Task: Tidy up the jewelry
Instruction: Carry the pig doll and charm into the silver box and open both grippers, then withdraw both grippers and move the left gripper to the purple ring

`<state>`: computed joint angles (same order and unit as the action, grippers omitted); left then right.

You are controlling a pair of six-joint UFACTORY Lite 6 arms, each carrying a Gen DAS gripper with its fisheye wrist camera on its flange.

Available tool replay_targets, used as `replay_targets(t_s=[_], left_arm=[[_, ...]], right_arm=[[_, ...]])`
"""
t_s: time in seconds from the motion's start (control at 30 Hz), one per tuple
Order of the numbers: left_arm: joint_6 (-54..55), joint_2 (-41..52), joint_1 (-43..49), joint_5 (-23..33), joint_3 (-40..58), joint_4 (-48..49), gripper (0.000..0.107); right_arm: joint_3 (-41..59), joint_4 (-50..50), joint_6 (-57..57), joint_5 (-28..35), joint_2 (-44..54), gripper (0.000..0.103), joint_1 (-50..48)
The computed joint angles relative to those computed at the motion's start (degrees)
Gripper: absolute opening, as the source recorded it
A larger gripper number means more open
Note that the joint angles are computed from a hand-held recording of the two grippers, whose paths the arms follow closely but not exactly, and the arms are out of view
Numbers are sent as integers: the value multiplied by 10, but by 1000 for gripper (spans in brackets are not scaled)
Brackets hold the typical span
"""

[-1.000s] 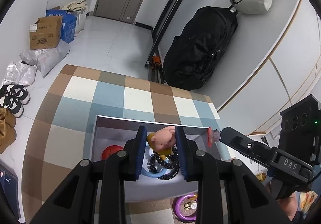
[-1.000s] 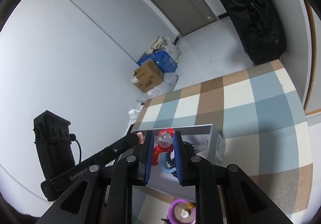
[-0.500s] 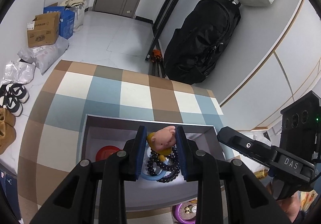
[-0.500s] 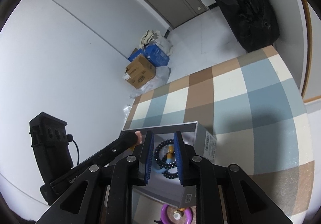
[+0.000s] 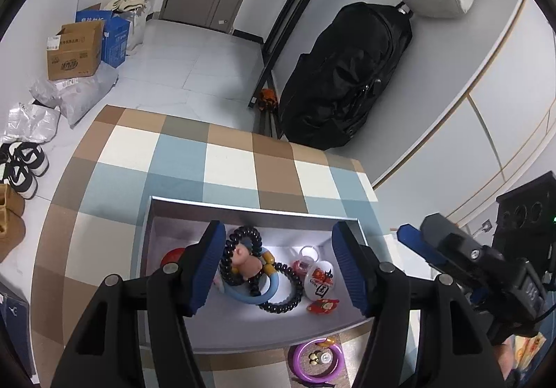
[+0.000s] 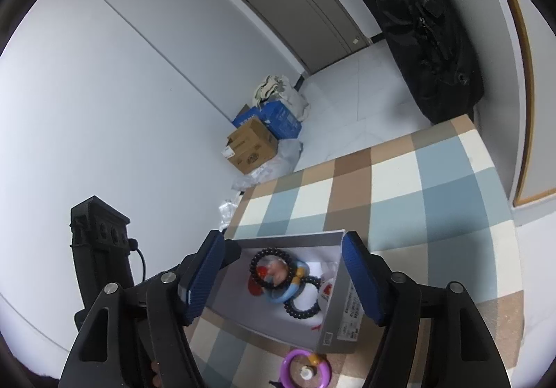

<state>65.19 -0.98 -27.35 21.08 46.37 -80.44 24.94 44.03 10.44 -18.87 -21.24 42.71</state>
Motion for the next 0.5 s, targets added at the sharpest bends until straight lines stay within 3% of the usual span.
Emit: replay_targets(t_s=[0.1, 0.2, 0.37, 0.5], left_arm=[[-25, -17, -21, -37, -13, 28, 60], [-59, -39, -39, -76, -34, 58, 71], [-54, -72, -60, -116, -64, 55, 74], [-3, -123, -76, -141, -104, 7, 75]], right_arm=[[-6, 6, -2, -6, -3, 85, 2], [-11, 50, -42, -15, -9, 93, 11], [-30, 153, -121, -36, -34, 102, 43], [-39, 264, -213, -74, -52, 103, 89]])
